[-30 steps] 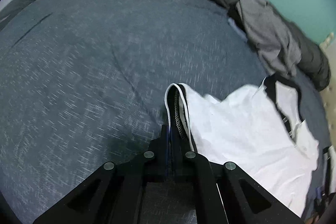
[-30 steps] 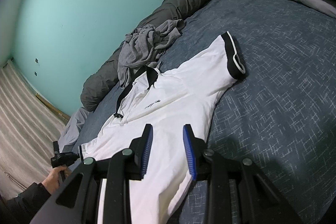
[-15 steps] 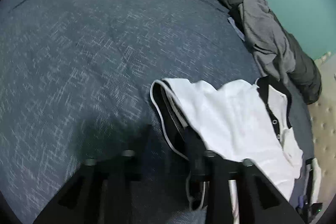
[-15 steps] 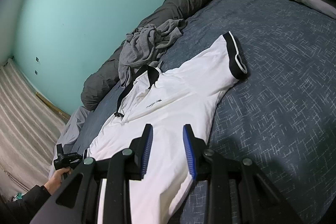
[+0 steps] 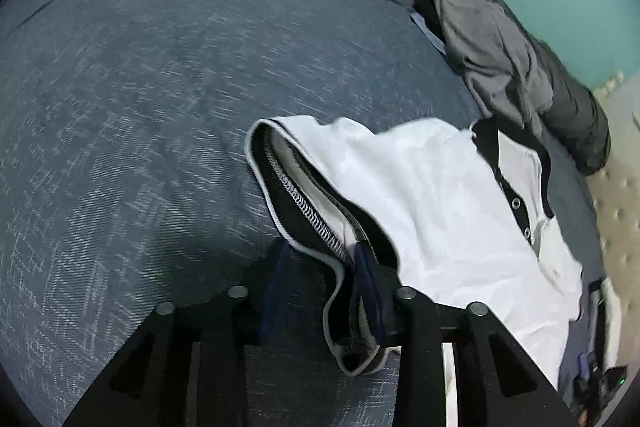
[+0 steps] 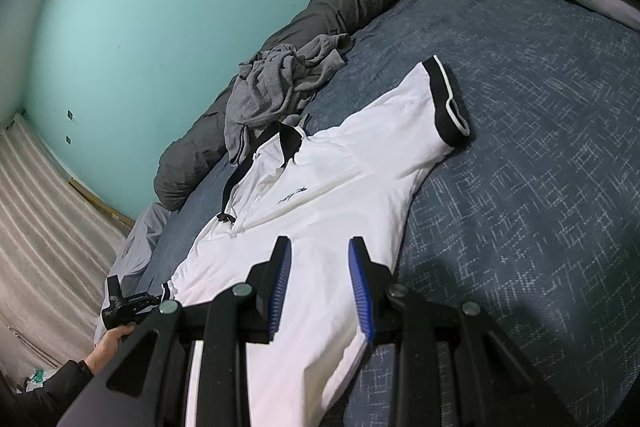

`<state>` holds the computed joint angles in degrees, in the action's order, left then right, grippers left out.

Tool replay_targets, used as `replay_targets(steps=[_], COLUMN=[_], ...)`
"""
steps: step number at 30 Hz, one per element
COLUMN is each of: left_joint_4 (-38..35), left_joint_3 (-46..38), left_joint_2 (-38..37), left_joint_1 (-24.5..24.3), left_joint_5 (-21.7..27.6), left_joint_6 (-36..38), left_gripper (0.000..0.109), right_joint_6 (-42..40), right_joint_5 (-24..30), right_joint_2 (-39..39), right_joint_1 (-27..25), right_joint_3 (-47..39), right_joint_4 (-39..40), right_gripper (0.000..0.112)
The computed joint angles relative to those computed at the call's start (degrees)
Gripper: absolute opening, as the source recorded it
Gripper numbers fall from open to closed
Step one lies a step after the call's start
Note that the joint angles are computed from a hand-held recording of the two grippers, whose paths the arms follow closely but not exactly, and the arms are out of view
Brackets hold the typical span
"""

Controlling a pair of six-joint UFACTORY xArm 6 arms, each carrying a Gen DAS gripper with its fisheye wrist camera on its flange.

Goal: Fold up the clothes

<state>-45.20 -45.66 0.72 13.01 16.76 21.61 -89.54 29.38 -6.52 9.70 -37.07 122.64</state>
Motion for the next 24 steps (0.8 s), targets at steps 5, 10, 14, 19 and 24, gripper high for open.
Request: replay_targets(steps=[5, 10, 14, 19, 24], left_joint_4=[-0.95, -8.34, -14.25, -21.39, -19.71], left_joint_3=[1.27, 3.31, 4.2, 3.77, 4.57], left_joint_2=[-1.03, -4.48, -4.57, -3.26, -5.06], left_joint_1=[0.52, 4.26, 6.92, 7.62, 9.03], left_joint_5=[0.47, 4.04, 5.84, 6.38, 8.71], left_joint_6=[1.72, 9.9, 13.74, 18.39, 16.63], left_gripper=[0.001, 0.001, 0.001, 0.002, 0.007], right_joint_6=[0.42, 0.84, 0.72, 0.8, 0.96], right_joint_5=[0.15, 0.39, 0.41, 0.32, 0.57], right_joint_2=[-0.16, -0.39, -0.22, 0.05, -0.09], right_joint_1=[-0.4, -0.74, -0.5, -0.36, -0.69], right_joint_3=[0.14, 0.35, 0.17, -0.01, 0.06], right_joint_4=[-0.27, -0.43, -0.46, -0.43, -0.45], right_gripper=[0.029, 0.029, 0.029, 0.029, 0.029])
